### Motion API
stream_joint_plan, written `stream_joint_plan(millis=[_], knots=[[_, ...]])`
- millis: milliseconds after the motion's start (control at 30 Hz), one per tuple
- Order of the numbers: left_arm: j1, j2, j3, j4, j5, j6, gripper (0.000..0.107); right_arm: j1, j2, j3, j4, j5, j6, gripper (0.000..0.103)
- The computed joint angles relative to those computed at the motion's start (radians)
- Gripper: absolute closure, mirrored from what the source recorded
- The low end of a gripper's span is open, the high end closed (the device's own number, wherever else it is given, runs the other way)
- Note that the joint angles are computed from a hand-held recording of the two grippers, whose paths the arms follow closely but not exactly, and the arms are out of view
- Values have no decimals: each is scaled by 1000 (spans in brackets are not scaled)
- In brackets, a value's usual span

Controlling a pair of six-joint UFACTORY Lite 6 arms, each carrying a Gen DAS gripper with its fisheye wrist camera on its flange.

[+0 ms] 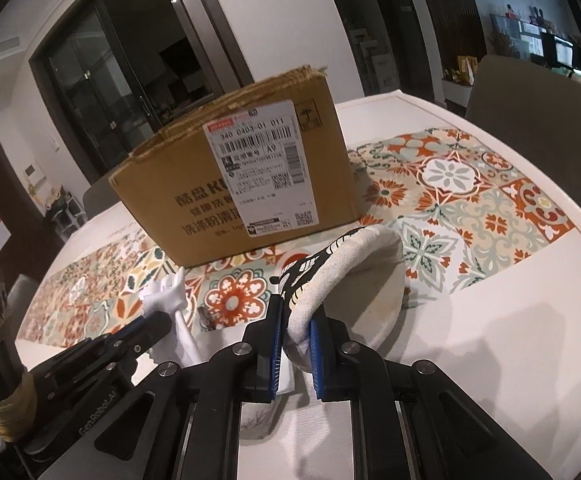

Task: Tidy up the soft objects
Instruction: 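Lift and carry the white cloth and grey slipper with both tools over the box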

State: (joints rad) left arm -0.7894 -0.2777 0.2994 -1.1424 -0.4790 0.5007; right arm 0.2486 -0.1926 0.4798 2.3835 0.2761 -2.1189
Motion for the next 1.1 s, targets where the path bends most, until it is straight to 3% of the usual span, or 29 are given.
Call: stream_joint_plan(millis=[333,500,933,1100], knots=[[-111,-220,-44,-315,-80,288,101,59,-182,-41,-20,-91,46,89],[-175,-312,-40,-456,-143,423,101,85,-268,-47,-116,-142,154,89],[-248,-431,23,-558,-280,619,101,131,-396,-14,-491,-218,529,89],[-237,-449,59,-552,-301,670,101,142,-407,21,-413,-235,438,89]])
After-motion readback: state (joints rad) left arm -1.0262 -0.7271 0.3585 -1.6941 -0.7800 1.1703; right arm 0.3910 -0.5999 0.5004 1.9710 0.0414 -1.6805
